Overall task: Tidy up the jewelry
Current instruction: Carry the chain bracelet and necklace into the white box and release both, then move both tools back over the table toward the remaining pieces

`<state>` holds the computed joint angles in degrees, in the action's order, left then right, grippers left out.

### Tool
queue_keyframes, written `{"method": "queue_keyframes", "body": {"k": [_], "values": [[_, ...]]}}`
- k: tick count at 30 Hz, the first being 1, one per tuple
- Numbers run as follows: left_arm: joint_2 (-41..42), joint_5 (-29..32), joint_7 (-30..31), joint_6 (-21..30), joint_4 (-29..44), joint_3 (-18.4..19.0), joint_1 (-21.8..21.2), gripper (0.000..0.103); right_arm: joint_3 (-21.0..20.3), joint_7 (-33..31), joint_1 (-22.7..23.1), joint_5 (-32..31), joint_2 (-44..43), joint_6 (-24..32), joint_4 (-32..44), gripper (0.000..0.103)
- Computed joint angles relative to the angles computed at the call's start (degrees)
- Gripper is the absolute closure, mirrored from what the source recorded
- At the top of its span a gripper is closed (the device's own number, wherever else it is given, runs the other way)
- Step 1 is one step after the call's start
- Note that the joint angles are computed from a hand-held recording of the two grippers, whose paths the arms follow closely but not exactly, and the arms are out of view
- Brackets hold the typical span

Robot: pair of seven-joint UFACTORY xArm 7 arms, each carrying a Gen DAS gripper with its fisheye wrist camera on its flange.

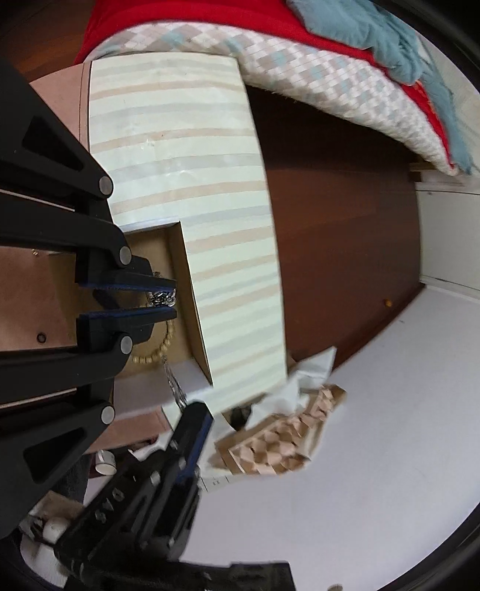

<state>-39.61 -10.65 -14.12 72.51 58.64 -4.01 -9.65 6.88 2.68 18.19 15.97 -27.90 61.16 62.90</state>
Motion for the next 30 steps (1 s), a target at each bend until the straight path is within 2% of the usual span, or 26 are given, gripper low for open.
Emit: {"method": "queue_keyframes", "body": {"k": [9, 11, 12, 13, 14, 15, 17, 19, 21, 24, 26, 30], "values": [[2.0, 3.9, -4.2, 0.7, -0.1, -1.9, 2.0, 0.093, -2.0, -2.7, -1.2, 2.7, 8.2, 5.6, 4.4, 0.095], [1.9, 4.7, -5.0, 0.8, 0.0, -1.9, 2.2, 0.093, -1.7, -3.1, -1.5, 2.5, 8.1, 6.3, 4.5, 0.087], [1.7, 5.4, -5.2, 0.9, 0.2, -2.1, 2.4, 0.091, -1.5, -2.9, -1.7, 2.2, 7.7, 6.4, 4.2, 0.071], [1.6, 6.7, -5.7, 1.4, 0.5, -2.7, 2.8, 0.086, -1.2, -2.6, -2.0, 1.5, 7.2, 6.3, 3.9, 0.053], [1.2, 7.9, -6.4, 1.4, 0.4, -3.2, 3.2, 0.07, -0.7, -2.2, -2.1, 0.6, 6.6, 6.1, 3.5, 0.045], [0.4, 9.3, -7.1, 1.1, 0.1, -3.9, 3.6, 0.044, -0.2, -1.9, -2.3, -0.7, 6.0, 5.9, 3.2, 0.037], [-1.3, 12.6, -8.9, 1.3, -0.6, -5.5, 4.8, 0.023, 0.4, -1.1, -2.5, -2.7, 4.6, 6.0, 2.5, 0.031], [-3.3, 15.5, -10.3, 1.6, -1.9, -6.7, 5.6, 0.022, 1.9, 0.9, -3.1, -6.4, 2.8, 6.6, 1.6, 0.013], [-5.2, 17.1, -11.3, 3.4, -3.2, -7.4, 5.8, 0.01, 3.2, 3.0, -3.5, -9.5, 1.0, 7.2, 0.4, 0.005], [-8.3, 18.0, -11.8, 4.8, -5.8, -7.6, 5.4, 0.004, 5.4, 6.1, -4.0, -15.0, -2.3, 8.0, -2.3, 0.004], [-10.5, 17.9, -12.6, 5.4, -7.4, -8.0, 5.0, 0.002, 5.7, 7.4, -3.6, -15.7, -3.8, 8.8, -3.9, 0.0], [-14.1, 17.4, -13.5, 6.6, -9.4, -8.7, 4.2, 0.002, 5.7, 8.9, -2.7, -15.7, -7.2, 9.5, -7.0, 0.0]]}}
